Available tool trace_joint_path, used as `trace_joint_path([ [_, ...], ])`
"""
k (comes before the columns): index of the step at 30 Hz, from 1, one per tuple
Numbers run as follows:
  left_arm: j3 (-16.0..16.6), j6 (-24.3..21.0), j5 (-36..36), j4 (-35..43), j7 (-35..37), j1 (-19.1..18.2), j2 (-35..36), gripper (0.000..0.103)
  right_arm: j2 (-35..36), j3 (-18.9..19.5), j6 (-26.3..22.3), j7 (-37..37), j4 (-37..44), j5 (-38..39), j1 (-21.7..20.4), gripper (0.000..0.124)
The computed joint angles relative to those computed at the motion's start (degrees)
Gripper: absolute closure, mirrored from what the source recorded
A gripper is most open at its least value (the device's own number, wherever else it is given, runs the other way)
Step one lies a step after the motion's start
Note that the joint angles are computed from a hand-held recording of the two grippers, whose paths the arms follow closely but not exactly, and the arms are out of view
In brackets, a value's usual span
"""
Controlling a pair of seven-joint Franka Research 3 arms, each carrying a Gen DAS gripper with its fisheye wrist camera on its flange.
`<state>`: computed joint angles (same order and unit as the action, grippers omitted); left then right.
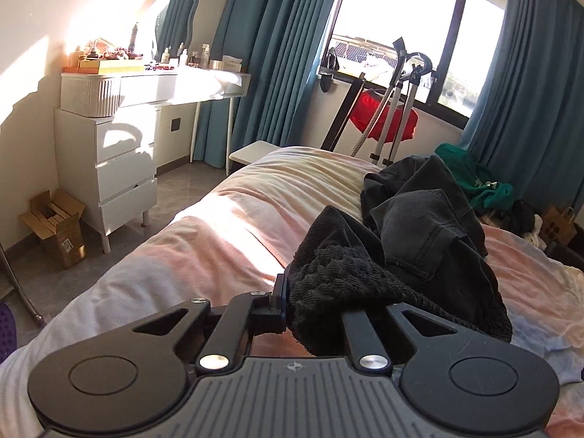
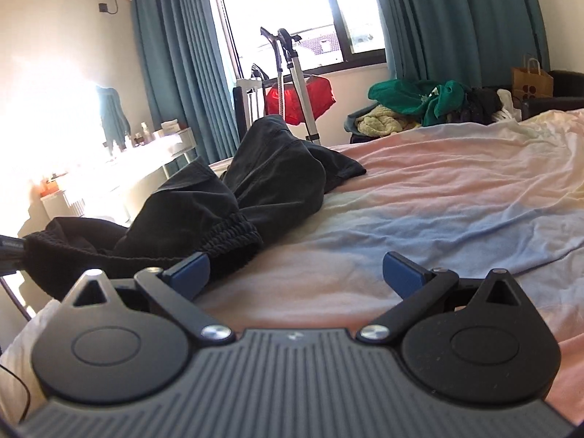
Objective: Fold clothes
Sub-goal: 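Grasp the other elastic cuff with the right gripper while the left gripper holds its cuff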
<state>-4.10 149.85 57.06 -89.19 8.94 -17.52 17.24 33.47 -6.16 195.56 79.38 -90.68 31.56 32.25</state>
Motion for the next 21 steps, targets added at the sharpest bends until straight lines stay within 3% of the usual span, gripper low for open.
trace_joint_path([
  [5,-0.1,-0.4,0.1,2.1,3.1,-0.5,1.6,0.093,1.8,-11.9,-2.6,-3.8,0.9,2.9,10.8,0.021],
  [10,0.4,1.2,-2.9,2.3,2.4,0.2,2.2,0.092,4.4,-17.2,-4.2,-2.3,3.2,1.8,14.9,0.021],
  [12,0.5,1.8,-4.8,2.3,1.2,0.7,2.4,0.092,6.0,-17.1,-6.2,-1.4,5.4,-0.2,14.3,0.027],
  [14,0.7,2.4,-6.5,2.5,0.7,1.1,2.8,0.092,6.7,-11.5,-8.4,-0.6,8.1,-2.3,9.4,0.039],
  [16,0.9,2.9,-7.5,2.8,0.1,1.3,3.2,0.092,8.4,-7.8,-11.4,-1.4,12.0,-0.9,6.2,0.039],
  [17,1.1,3.7,-7.8,2.7,0.2,1.4,3.2,0.092,10.2,-8.9,-13.3,3.8,14.4,-4.9,6.0,0.042],
  [20,1.5,5.5,-7.9,2.1,0.8,1.7,3.3,0.092,17.6,-18.5,-20.3,10.9,24.1,-7.7,9.5,0.052],
  [21,1.8,6.1,-7.8,2.1,0.7,1.7,3.5,0.092,19.9,-18.9,-21.7,12.1,27.6,-8.9,8.9,0.052],
])
